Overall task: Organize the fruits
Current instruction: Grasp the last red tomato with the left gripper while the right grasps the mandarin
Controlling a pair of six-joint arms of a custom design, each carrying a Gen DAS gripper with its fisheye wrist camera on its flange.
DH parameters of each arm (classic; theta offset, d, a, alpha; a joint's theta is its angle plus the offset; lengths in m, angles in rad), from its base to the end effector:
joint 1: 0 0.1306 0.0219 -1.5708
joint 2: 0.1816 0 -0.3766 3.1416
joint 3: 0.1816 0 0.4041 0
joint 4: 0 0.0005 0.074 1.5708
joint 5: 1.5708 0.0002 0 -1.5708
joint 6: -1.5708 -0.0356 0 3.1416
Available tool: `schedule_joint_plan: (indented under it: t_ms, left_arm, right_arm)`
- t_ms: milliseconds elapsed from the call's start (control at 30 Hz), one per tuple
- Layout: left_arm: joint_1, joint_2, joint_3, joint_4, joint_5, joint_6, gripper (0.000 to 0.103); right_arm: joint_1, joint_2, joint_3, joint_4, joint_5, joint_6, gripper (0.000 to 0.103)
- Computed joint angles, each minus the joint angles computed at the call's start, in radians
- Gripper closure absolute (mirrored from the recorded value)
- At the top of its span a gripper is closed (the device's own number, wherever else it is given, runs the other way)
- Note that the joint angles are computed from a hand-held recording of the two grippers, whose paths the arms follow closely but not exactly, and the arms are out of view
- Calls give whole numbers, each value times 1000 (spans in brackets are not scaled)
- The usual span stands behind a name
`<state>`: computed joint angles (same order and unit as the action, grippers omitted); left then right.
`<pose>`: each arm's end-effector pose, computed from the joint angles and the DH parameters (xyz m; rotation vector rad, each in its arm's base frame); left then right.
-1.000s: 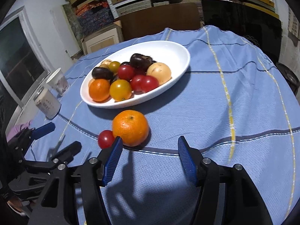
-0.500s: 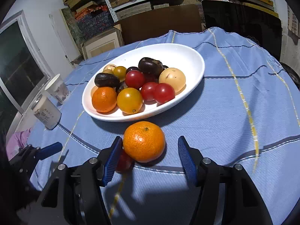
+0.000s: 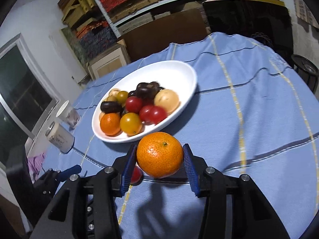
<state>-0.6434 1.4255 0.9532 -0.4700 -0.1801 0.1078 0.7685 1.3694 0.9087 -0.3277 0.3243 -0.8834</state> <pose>0.3710 -0.2709 0.2348 0.5890 2.4228 -0.0878 0.3334 0.3058 0.2509 0.2928 2.3335 0.4513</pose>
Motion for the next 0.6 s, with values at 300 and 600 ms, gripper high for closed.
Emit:
schedule_joint_plan:
  t_ms: [300, 600]
  left_arm:
    - [-26, 54, 68, -59, 56, 68, 25]
    - [-44, 135, 156, -78, 53, 85, 44]
  right_arm:
    - [-5, -4, -5, -8, -13, -1, 56]
    - [-9, 6, 4, -25, -34, 3, 55]
